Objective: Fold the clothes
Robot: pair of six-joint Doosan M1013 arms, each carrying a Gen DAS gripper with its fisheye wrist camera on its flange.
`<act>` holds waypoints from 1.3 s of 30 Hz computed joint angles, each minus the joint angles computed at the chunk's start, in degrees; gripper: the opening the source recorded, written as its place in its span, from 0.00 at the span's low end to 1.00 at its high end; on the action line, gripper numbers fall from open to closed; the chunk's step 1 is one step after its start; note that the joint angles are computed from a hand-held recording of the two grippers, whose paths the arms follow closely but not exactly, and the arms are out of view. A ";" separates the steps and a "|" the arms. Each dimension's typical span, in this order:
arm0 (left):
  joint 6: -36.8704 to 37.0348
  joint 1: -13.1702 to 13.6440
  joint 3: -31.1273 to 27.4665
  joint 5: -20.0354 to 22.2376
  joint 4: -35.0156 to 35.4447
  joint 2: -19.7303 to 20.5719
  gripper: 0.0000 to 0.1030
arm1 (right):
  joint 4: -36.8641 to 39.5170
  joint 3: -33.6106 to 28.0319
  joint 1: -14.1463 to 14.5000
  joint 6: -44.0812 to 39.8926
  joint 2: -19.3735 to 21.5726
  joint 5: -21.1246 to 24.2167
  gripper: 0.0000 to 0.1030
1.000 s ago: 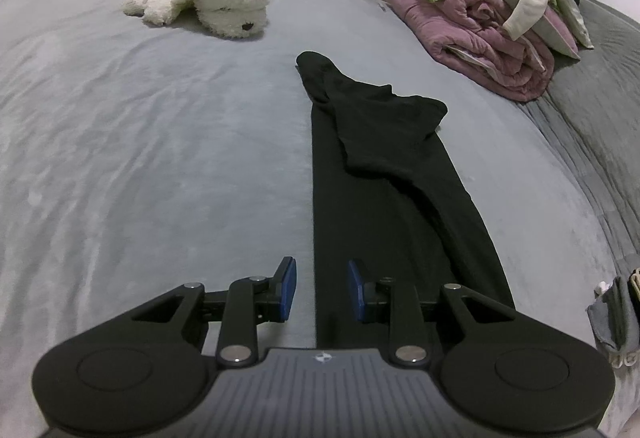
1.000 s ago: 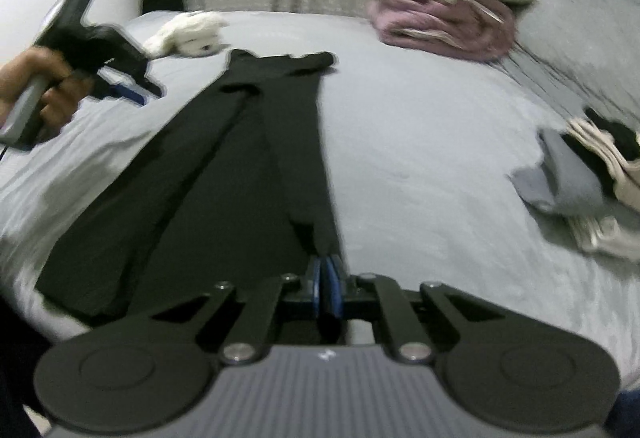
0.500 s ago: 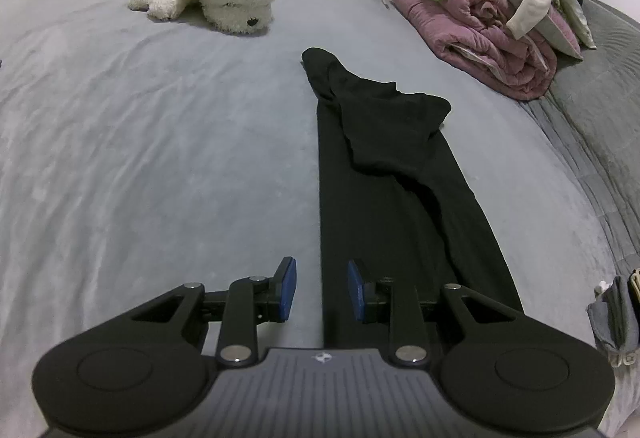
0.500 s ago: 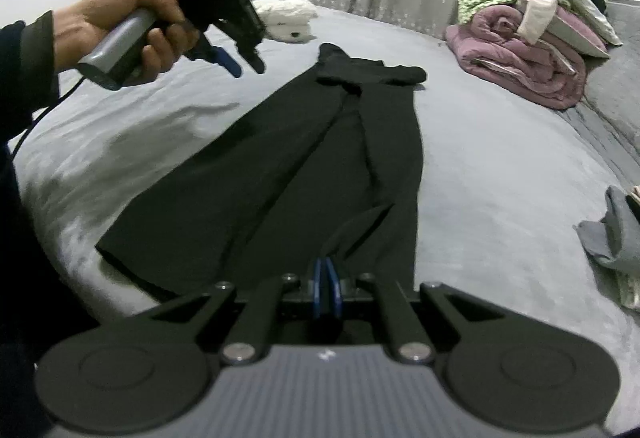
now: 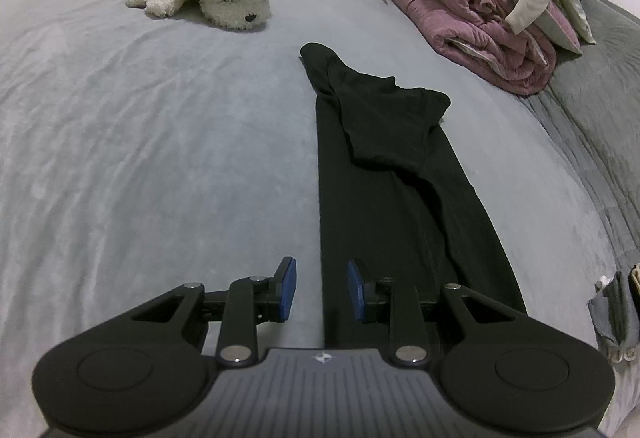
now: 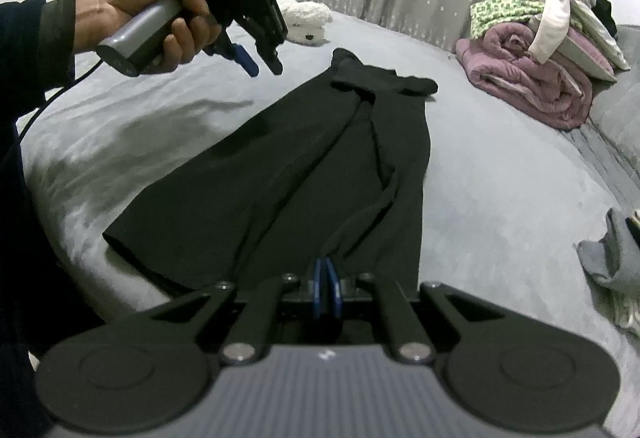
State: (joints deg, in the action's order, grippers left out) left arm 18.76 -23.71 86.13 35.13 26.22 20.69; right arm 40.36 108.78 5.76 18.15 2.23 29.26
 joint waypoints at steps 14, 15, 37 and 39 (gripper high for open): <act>1.37 0.16 0.67 -2.11 -1.63 -0.28 0.26 | 1.48 1.00 0.34 -4.48 -0.28 -1.45 0.06; 1.39 0.15 0.66 -2.21 -1.63 -0.26 0.26 | 1.61 1.12 0.41 -4.94 -0.25 -1.51 0.06; 3.75 -0.27 -0.11 -1.69 -2.12 0.56 0.26 | 10.03 3.56 0.56 -22.59 -0.01 -1.85 0.06; 4.11 -0.31 -0.26 -1.60 -2.40 0.66 0.26 | 11.31 3.53 0.68 -23.62 0.09 -1.40 0.06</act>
